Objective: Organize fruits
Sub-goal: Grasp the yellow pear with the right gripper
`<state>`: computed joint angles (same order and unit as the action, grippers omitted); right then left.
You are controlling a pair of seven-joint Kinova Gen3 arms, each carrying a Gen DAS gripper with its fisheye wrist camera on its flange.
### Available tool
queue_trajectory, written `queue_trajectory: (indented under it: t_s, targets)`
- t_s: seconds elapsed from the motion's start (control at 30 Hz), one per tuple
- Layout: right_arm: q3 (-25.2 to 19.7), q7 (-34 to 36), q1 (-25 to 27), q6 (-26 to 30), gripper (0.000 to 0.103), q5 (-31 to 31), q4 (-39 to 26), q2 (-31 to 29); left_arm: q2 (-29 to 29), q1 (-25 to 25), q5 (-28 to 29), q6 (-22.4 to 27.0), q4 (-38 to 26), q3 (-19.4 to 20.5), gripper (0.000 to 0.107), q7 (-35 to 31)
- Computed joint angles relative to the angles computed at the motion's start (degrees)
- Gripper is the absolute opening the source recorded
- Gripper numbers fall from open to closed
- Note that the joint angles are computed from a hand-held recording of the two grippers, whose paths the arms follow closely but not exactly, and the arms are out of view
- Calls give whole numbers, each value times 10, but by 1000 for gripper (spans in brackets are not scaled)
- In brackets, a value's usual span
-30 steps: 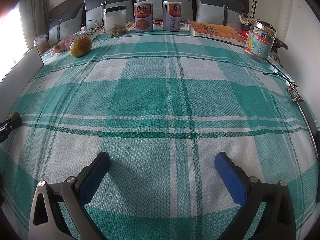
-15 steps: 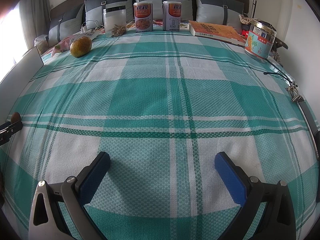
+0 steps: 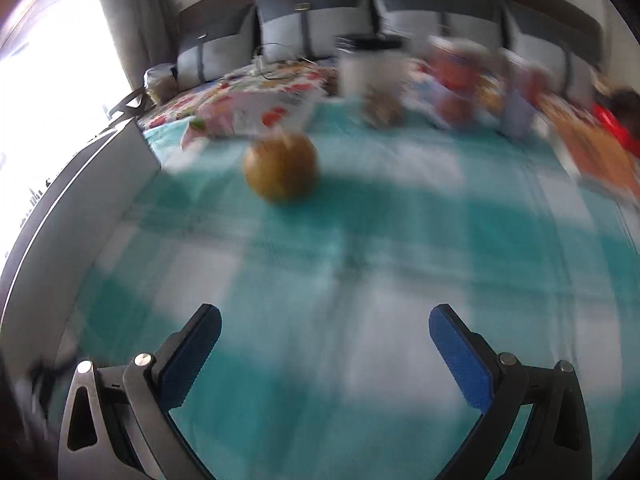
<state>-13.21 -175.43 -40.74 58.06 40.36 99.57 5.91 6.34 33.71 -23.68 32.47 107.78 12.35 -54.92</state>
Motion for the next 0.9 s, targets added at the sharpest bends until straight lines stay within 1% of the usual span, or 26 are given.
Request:
queue_trajectory:
  t_s: [0.03, 0.07, 0.13, 0.2, 0.23, 0.27, 0.3, 0.33, 0.37, 0.4, 0.43, 0.47, 0.5, 0.6, 0.67, 0.73, 0.77, 0.8, 0.83, 0.9]
  targets:
    - [3, 23, 18, -7, 103, 9, -27, 25, 0, 0, 0, 0, 0, 0, 96, 0]
    - [-6, 46, 39, -6, 103, 9, -53, 46, 0, 0, 0, 0, 0, 0, 96, -1]
    - [-38, 93, 87, 5, 103, 17, -106, 91, 0, 0, 1, 0, 0, 0, 96, -1]
    - [-62, 139, 111, 36, 103, 16, -159, 133, 0, 0, 1, 0, 0, 0, 96, -1]
    - [-66, 162, 115, 59, 103, 12, -186, 153, 0, 0, 1, 0, 0, 0, 96, -1]
    - [-59, 185, 111, 81, 103, 1, -212, 170, -1, -1, 2, -1, 1, 0, 96, -2]
    - [-45, 203, 106, 93, 97, -11, -228, 179, 0, -1, 1, 0, 0, 0, 96, -1]
    - [-40, 211, 110, 96, 69, -32, -238, 182, 0, -1, 1, 0, 0, 0, 96, -1]
    - [-31, 210, 111, 89, 70, -51, -239, 178, -1, -1, 2, 0, 1, 0, 96, -2]
    - [-13, 199, 101, 89, 70, -63, -234, 173, 0, -1, 1, 0, 0, 0, 96, -2]
    - [-7, 185, 96, 82, 70, -67, -222, 164, 0, -1, 1, 0, 0, 0, 96, -2]
    - [-10, 173, 98, 68, 70, -67, -204, 153, -1, -1, 2, -1, 1, 0, 96, -2]
    - [-24, 164, 107, 59, 70, -63, -188, 143, -1, -1, 2, -1, 1, 0, 96, -2]
    - [-91, 106, 141, 26, 70, -48, -118, 98, -1, -1, 2, -1, 1, 0, 96, -3]
    - [-106, 60, 129, 7, 70, -50, -65, 58, -1, -1, 2, -1, 1, 0, 96, -3]
    - [-97, 13, 84, 1, 70, -51, -15, 17, -1, -1, 2, -1, 0, 0, 96, -3]
    - [-97, -10, 58, 11, 70, -49, 3, -1, -1, -1, 2, -1, 0, 0, 96, -3]
    - [-99, -34, 31, 28, 70, -45, 15, -14, -1, -1, 2, -1, 0, 0, 96, -3]
    - [-111, -57, 5, 52, 70, -47, 29, -31, -1, -1, 2, -1, 0, 0, 96, -3]
    - [-120, -104, -48, 98, 70, -50, 37, -43, 0, -1, 2, -1, 0, 0, 96, -2]
